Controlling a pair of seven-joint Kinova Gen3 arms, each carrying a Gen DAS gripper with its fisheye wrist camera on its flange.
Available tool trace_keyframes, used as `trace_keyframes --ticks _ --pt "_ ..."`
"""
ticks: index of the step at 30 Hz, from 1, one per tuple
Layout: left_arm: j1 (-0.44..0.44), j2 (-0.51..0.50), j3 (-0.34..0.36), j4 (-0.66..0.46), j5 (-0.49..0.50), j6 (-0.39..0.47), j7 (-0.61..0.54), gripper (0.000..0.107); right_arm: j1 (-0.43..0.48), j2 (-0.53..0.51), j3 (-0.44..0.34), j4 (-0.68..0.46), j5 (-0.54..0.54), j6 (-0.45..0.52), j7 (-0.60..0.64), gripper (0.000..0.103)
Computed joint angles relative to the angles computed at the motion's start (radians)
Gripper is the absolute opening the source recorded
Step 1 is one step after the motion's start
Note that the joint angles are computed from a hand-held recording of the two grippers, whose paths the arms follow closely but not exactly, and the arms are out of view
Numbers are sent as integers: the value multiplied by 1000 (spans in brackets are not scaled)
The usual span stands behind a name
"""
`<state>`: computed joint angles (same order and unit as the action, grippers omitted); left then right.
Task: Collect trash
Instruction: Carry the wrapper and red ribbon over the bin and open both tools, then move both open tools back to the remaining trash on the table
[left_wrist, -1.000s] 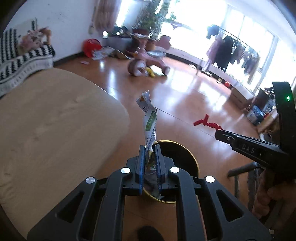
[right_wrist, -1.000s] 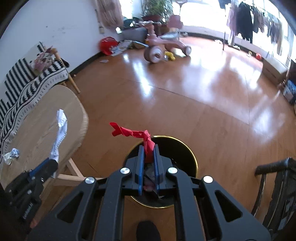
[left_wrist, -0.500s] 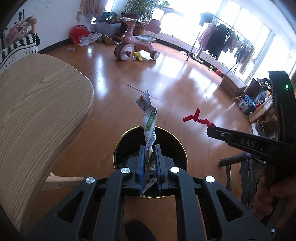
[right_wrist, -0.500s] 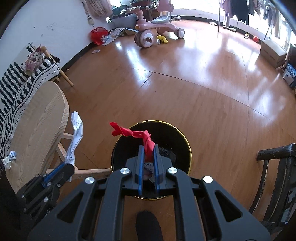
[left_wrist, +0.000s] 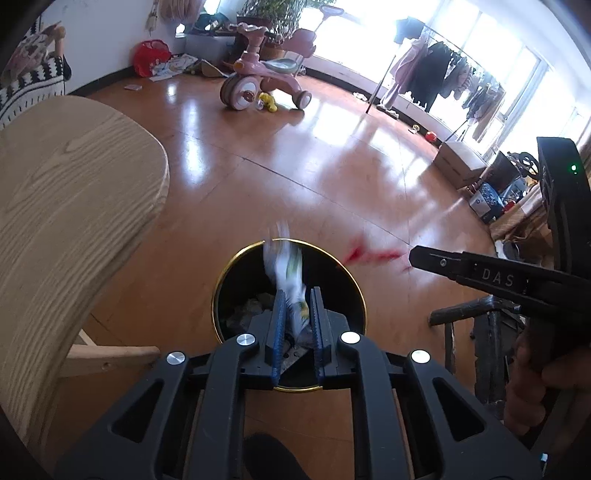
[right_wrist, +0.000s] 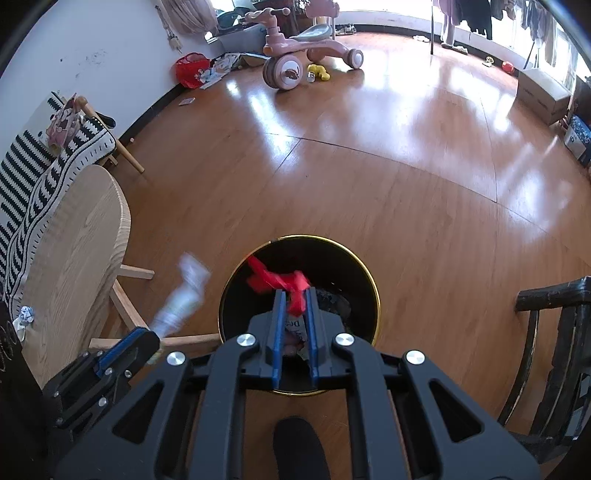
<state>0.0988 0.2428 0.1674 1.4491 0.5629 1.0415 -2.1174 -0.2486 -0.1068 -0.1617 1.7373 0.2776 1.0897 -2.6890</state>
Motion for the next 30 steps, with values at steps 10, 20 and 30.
trace_keyframes --ticks 10,20,30 --pt "-3 -22 -14 19 -20 -47 39 77 -11 -14 -36 -2 78 3 -80 68" --pt "-52 -82 -64 8 -83 -91 75 94 -86 47 -71 -86 182 41 -138 79" --pt "-237 -101 -172 -55 -137 -89 112 96 -288 242 -65 -322 267 67 -90 85"
